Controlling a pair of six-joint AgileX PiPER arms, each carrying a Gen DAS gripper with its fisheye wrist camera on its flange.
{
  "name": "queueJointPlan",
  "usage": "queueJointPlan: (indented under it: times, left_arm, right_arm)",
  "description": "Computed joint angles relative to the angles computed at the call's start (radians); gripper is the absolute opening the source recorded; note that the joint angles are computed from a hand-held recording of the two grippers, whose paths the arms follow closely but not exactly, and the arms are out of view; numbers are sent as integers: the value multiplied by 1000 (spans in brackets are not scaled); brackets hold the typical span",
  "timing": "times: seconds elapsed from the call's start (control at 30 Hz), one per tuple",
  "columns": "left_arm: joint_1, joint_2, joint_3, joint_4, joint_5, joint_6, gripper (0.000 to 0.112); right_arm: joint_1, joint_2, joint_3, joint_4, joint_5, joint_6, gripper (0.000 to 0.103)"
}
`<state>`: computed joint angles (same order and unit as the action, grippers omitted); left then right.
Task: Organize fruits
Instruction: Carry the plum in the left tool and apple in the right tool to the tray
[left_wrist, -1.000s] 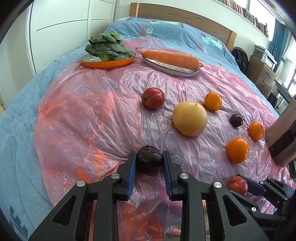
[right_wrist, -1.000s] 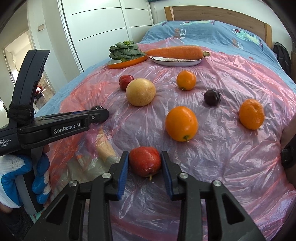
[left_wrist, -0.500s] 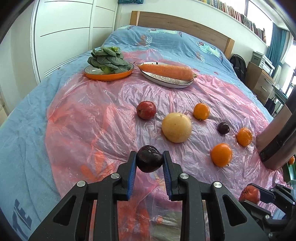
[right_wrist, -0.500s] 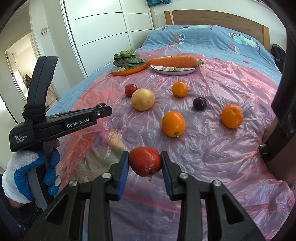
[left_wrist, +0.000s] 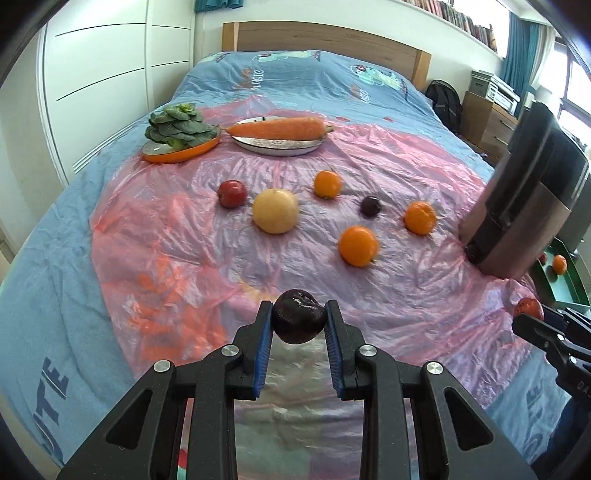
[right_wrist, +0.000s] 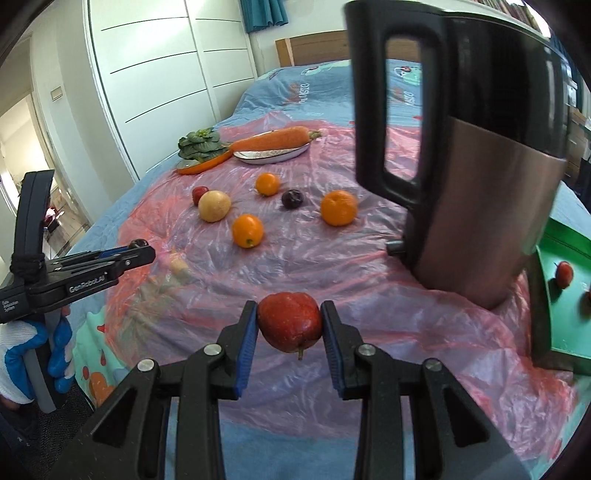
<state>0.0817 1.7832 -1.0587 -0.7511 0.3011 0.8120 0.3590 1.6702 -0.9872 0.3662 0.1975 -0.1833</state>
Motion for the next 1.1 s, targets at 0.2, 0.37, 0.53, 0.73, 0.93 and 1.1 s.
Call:
queueJointPlan:
  times: [0.2,0.37,0.53,0.73,0.93,1.1]
  left_arm:
    - [-166,-78,18,94,28,-128,23]
    - [-323,-114,-8,197,57,-253,23]
    - [-489,-101,-72,302,86,-371,23]
    - [-658,19,-259,380,145,-462,23]
    - [-751,216,-572,428,249,-522,23]
    - [-802,446,-948,495,393,-598,23]
  right_arm:
    - [-148,-140,137,47,-20,-74,54]
    - [-310,-235,221,219,-19,-288,54]
    - [-502,-276,266,514,-5,-628,54]
    - [-686,-239,257,859,-6,-1018,54]
    - [-832,-122,177,1185,4,-1358,54]
    - [-885,-5,67,1261,-50,-1453,54]
